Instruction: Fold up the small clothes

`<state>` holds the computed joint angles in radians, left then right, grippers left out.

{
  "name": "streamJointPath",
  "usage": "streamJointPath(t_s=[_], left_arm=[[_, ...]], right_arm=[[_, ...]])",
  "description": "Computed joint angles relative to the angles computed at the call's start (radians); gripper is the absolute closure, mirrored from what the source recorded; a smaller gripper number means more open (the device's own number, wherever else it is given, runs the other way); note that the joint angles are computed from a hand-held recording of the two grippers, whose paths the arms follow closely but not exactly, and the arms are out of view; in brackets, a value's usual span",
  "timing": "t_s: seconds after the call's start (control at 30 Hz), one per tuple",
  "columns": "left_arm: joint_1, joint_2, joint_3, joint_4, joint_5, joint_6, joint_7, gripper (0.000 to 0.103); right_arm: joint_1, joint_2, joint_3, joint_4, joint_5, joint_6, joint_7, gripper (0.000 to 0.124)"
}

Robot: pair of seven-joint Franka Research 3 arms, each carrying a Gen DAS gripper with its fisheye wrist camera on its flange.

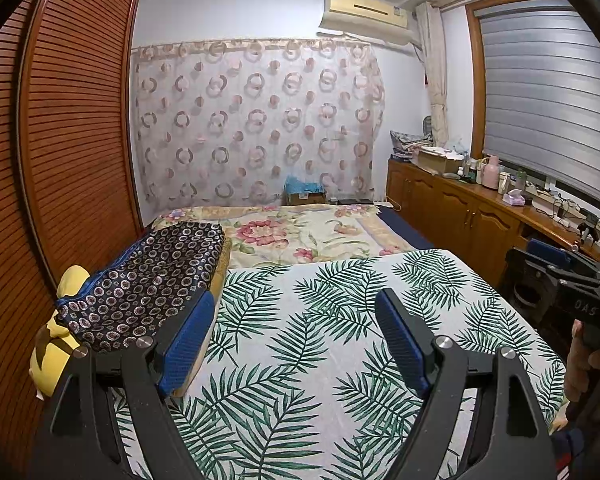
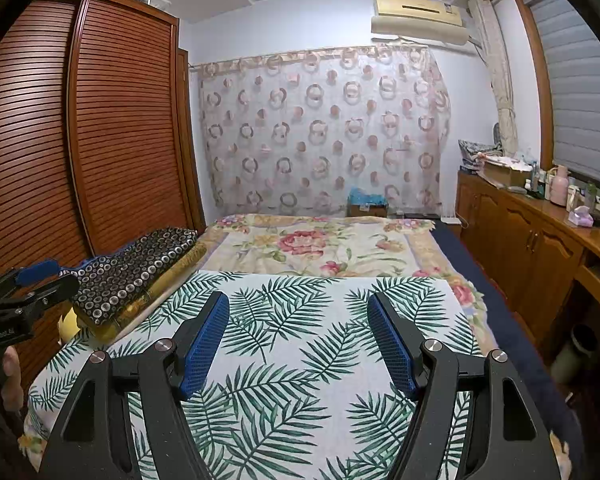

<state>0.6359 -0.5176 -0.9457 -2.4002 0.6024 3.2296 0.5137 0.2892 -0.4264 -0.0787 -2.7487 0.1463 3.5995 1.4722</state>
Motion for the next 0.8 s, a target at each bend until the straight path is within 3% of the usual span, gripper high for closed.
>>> streamJointPath(t_s=[0.8], left_arm=[[0.002, -0.005, -0.003, -0.005, -0.010, 0.005, 0.006, 0.020]], right_arm=[[0.012, -0.002, -0.033, -0.002, -0.041, 0.002, 0.019, 0.051]])
